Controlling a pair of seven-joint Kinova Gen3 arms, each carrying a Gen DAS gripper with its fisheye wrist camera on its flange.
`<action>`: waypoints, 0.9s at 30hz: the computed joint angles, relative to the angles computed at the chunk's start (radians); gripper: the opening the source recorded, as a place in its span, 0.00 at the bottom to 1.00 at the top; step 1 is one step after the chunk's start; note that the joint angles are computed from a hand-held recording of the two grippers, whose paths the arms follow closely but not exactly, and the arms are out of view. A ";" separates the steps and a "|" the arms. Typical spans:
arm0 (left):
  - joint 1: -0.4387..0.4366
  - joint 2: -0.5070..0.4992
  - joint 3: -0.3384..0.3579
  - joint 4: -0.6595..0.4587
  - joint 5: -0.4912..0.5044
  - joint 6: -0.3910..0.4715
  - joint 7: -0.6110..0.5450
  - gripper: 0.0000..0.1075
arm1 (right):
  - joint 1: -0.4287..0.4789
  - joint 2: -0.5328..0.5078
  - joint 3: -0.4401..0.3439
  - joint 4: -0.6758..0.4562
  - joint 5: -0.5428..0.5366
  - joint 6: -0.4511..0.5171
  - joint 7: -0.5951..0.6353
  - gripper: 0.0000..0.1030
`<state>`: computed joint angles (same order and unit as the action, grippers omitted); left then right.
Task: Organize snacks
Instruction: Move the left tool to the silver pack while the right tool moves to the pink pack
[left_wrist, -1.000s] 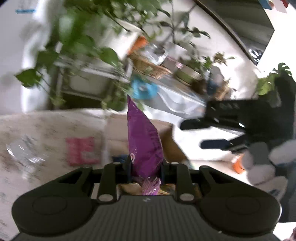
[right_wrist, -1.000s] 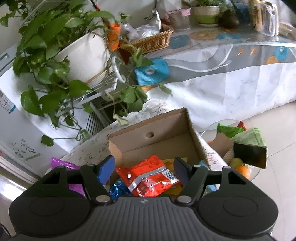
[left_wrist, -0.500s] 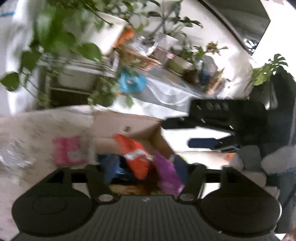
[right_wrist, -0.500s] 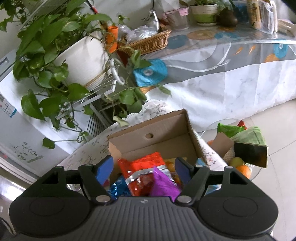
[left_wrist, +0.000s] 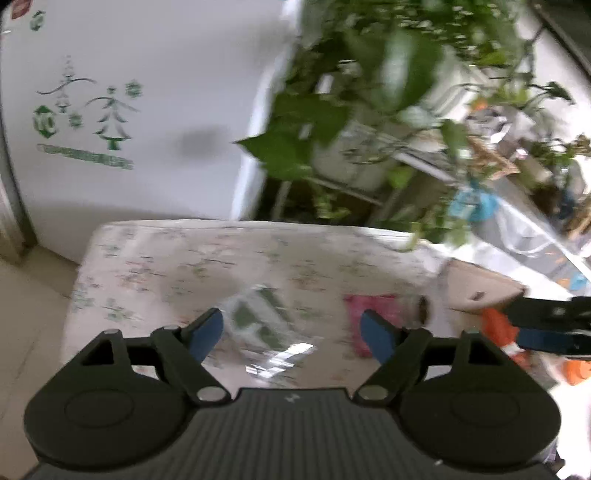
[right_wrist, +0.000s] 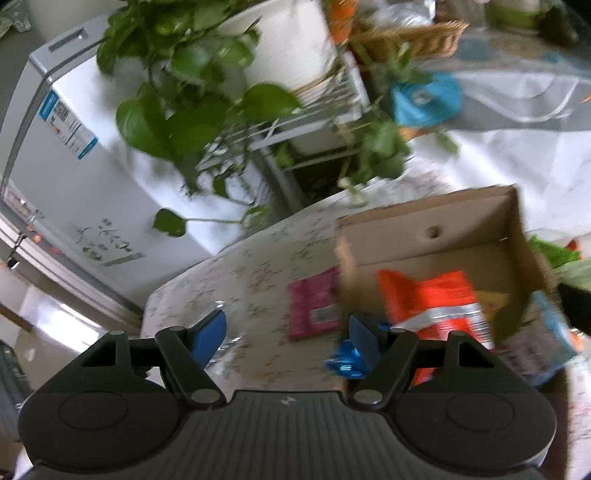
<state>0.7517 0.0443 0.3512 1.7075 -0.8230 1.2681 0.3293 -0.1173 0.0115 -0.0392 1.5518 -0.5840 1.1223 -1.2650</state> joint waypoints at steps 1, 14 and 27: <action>-0.004 -0.001 -0.004 0.011 0.006 0.002 0.001 0.77 | -0.004 0.008 -0.003 -0.001 -0.010 0.003 -0.007 0.77; -0.089 0.031 -0.063 0.073 0.058 -0.155 0.039 0.80 | -0.120 0.119 -0.077 -0.005 0.085 -0.112 -0.298 0.77; -0.082 0.108 -0.127 0.053 0.112 -0.186 -0.010 0.80 | -0.248 0.200 -0.098 -0.061 0.398 -0.181 -0.531 0.79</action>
<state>0.6694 0.1527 0.2245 1.7600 -0.7107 1.0824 0.3188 -0.3654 0.2116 -0.1369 1.4912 -0.1864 0.9410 -1.7955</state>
